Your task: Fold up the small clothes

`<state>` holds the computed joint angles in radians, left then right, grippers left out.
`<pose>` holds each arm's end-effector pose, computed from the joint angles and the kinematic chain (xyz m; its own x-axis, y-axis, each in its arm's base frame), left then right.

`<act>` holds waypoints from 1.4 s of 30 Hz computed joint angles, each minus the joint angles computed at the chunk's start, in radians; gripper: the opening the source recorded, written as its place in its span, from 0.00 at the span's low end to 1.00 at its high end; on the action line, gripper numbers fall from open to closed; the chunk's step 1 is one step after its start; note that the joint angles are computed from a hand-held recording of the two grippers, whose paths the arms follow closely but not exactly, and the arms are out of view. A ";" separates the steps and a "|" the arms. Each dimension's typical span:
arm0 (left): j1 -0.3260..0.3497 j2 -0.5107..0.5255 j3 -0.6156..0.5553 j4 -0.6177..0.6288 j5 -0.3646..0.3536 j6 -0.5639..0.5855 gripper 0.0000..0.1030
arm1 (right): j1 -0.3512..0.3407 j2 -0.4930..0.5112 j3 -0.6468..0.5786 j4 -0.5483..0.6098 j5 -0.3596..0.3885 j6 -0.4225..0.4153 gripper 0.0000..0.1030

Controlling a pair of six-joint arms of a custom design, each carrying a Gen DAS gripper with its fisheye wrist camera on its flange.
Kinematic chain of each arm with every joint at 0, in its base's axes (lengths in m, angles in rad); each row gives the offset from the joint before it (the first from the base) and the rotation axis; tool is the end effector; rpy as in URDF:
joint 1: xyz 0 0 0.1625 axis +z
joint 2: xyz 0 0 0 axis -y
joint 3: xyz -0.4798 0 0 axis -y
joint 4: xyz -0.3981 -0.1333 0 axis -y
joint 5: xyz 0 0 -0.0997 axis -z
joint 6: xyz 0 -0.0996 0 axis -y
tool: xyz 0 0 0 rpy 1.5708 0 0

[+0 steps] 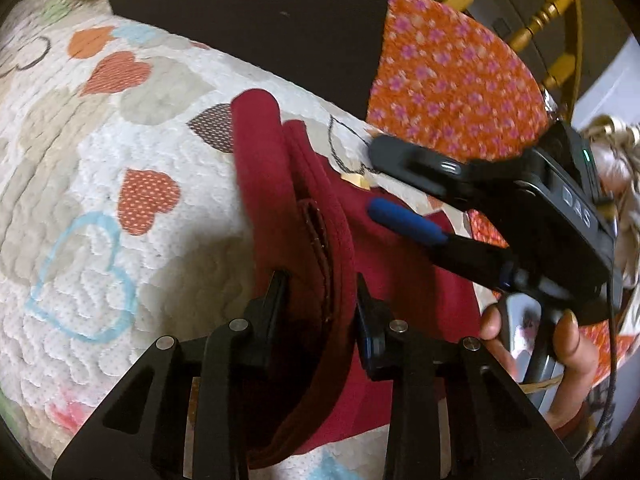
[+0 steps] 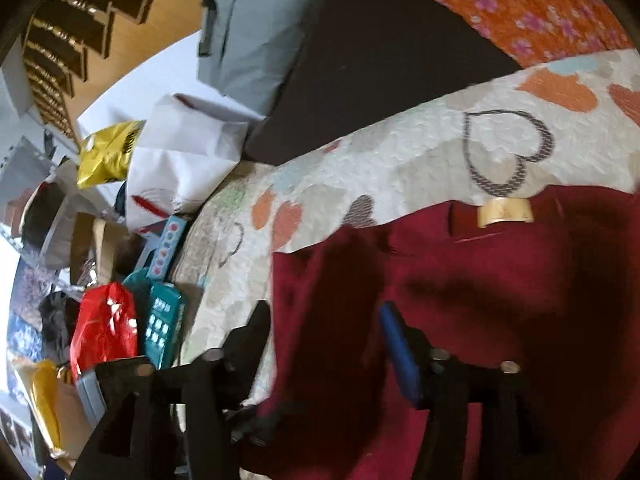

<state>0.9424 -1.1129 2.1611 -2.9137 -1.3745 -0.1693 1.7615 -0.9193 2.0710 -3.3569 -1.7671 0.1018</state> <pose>-0.1907 -0.5222 0.1834 -0.9097 0.3927 -0.1350 0.4152 0.8525 -0.3178 0.2239 -0.5588 0.1608 -0.9953 0.0083 0.0960 -0.0518 0.7941 -0.6056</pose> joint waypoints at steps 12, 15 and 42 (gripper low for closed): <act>-0.033 -0.011 0.007 0.043 -0.012 0.035 0.29 | 0.067 0.102 -0.210 0.399 -0.216 -0.097 0.62; -0.050 -0.030 0.000 0.088 -0.016 0.048 0.29 | 0.067 0.097 -0.169 0.322 -0.264 -0.142 0.31; -0.207 0.113 0.002 0.115 -0.034 0.157 0.49 | -0.122 -0.295 0.254 -0.042 -0.411 -0.213 0.19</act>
<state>0.7356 -0.9998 2.1627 -2.7991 -1.4083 -0.0126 1.6397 -1.2146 2.3246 -3.3985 -2.1780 -0.1110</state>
